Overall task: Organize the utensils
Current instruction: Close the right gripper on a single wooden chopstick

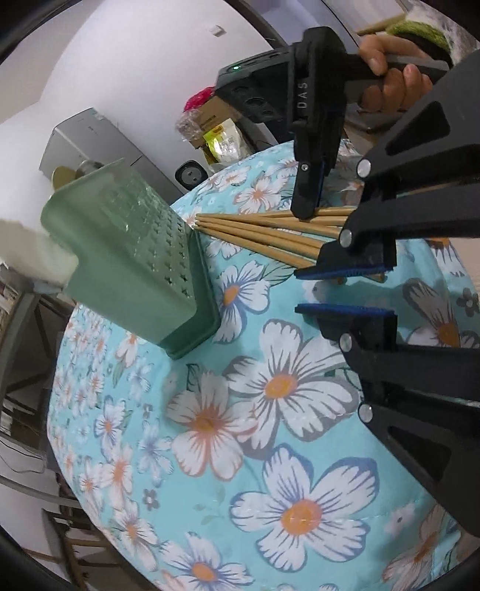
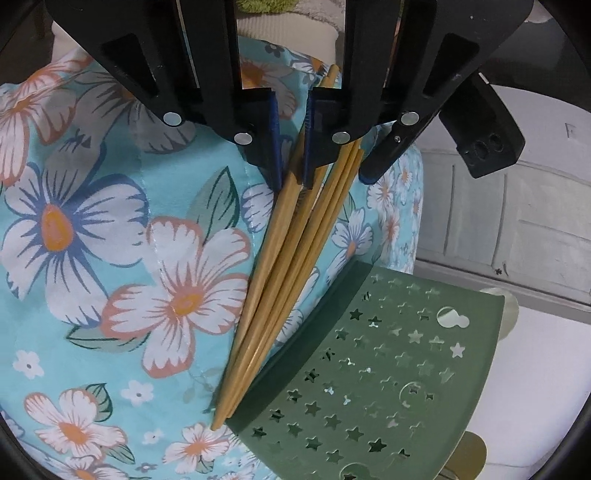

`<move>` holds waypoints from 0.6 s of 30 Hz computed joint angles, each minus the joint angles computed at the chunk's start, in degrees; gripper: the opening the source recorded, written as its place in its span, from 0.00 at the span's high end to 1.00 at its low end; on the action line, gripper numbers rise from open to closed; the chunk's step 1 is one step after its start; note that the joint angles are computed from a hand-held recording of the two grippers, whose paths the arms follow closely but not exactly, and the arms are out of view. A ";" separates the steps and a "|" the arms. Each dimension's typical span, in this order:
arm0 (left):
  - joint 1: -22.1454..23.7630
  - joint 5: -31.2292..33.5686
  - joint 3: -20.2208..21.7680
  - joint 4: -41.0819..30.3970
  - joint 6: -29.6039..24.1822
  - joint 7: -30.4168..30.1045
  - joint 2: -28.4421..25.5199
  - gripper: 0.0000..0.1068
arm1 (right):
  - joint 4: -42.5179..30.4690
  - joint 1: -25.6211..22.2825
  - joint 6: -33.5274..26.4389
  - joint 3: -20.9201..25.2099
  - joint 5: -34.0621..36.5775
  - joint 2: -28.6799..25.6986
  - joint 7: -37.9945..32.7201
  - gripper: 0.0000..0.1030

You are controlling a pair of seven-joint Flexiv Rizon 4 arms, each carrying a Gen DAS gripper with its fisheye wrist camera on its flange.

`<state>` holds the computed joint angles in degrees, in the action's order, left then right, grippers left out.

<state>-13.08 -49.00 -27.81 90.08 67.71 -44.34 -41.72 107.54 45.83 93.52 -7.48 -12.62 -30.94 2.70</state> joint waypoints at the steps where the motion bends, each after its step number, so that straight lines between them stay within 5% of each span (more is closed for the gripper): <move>1: 0.17 -0.18 -0.08 0.09 -0.14 -0.12 0.03 0.90 | 0.50 0.08 0.68 -0.13 0.23 0.17 0.08 0.92; 9: -0.07 0.57 0.44 0.58 0.50 -0.56 0.50 0.91 | 9.05 5.89 4.39 -6.78 3.65 5.06 0.11 0.95; 18: -1.66 4.31 2.06 -1.68 0.62 -3.24 -0.52 0.91 | 19.40 21.21 2.86 -23.90 4.61 11.47 3.41 0.96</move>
<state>-14.74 -44.69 -25.75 88.40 68.33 -47.58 -42.24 126.94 67.04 96.39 -31.37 -8.01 -19.47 6.11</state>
